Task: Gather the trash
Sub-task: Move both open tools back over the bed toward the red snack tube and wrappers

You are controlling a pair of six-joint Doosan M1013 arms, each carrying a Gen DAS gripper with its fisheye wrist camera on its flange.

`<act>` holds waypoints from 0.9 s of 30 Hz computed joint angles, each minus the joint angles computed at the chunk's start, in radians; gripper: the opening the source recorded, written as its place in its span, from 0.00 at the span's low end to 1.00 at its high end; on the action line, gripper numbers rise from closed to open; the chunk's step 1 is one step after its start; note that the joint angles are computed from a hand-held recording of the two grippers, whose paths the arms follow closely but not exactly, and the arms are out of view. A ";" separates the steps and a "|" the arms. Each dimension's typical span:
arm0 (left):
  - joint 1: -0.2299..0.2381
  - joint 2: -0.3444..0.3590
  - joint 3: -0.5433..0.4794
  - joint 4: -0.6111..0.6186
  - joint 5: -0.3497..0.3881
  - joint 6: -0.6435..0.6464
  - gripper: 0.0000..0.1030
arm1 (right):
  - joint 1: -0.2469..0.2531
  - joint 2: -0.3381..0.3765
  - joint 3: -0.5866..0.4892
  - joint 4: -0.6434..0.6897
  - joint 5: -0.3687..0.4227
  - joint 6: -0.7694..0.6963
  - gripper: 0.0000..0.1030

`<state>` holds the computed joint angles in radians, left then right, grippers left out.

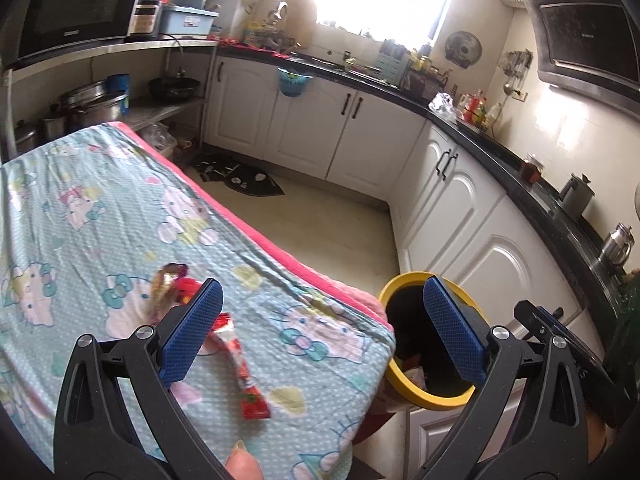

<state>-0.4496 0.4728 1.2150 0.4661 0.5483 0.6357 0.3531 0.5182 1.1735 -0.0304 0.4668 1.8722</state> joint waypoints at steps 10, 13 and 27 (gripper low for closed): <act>0.018 -0.045 0.066 0.092 -0.011 -0.118 0.90 | 0.028 0.004 -0.017 0.089 0.005 -0.132 0.75; 0.023 -0.056 0.081 0.113 -0.010 -0.148 0.90 | 0.035 0.004 -0.021 0.111 0.009 -0.164 0.75; 0.037 -0.096 0.141 0.176 0.010 -0.217 0.90 | 0.062 0.010 -0.032 0.222 0.032 -0.318 0.75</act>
